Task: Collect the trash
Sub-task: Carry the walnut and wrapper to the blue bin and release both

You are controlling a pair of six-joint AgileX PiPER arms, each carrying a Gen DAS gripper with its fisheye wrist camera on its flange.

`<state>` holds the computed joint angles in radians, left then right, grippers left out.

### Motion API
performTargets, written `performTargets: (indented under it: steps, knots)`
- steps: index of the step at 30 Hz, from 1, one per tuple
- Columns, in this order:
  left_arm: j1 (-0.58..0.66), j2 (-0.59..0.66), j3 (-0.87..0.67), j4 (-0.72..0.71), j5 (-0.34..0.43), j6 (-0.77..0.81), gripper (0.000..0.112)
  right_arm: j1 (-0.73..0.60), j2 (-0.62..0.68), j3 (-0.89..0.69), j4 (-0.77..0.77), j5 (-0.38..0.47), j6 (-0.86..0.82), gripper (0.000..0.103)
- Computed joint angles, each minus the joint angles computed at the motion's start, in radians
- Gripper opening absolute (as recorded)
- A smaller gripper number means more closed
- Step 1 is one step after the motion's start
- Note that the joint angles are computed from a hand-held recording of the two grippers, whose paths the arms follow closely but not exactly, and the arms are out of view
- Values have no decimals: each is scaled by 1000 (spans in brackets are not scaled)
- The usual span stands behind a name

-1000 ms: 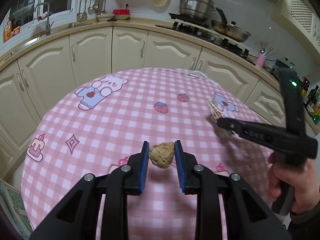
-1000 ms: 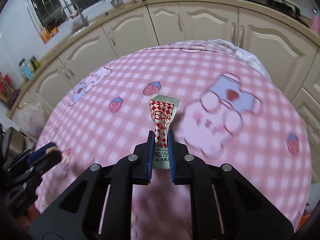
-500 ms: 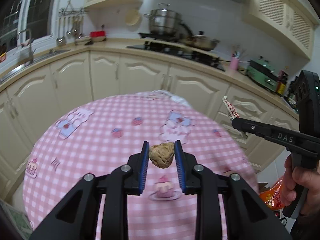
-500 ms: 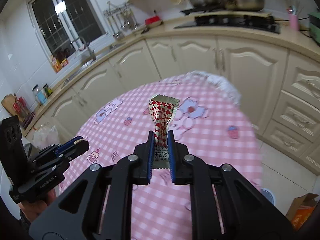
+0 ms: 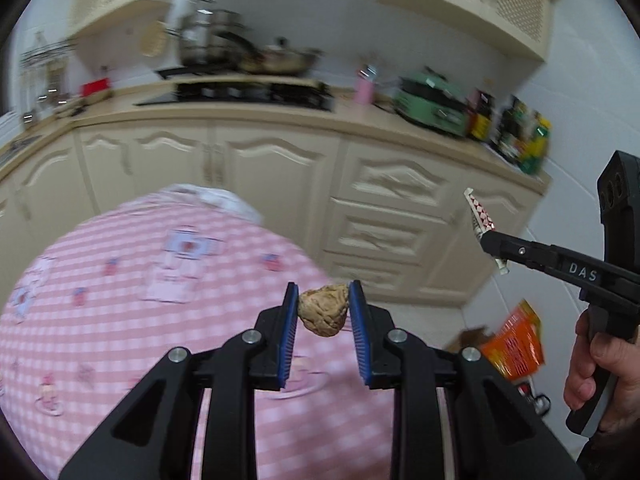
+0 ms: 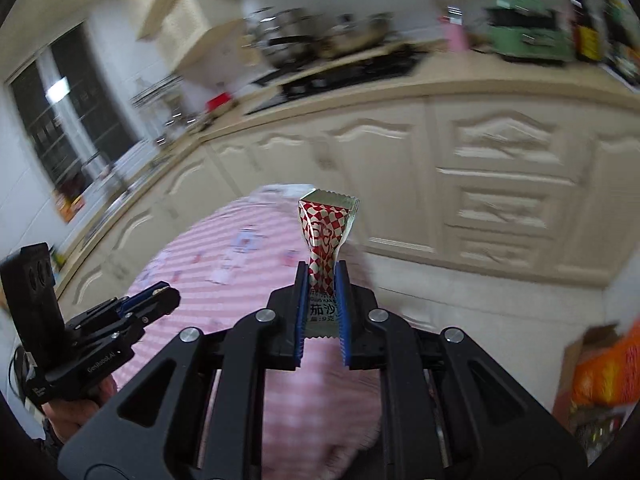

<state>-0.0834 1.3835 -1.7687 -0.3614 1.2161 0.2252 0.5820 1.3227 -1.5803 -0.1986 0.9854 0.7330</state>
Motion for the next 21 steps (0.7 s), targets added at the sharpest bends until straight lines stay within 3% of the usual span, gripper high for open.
performTargets:
  steps: [5, 10, 21]
  knots:
    - [-259, 94, 9, 116, -42, -114, 25, -211, -152, 265, 132, -38, -53, 14]
    - [-426, 225, -15, 182, -43, -181, 25, -406, -191, 444, 331, -86, -215, 14]
    - [-546, 466, -69, 207, -29, -220, 26, -645, -148, 648, 655, -149, -515, 17]
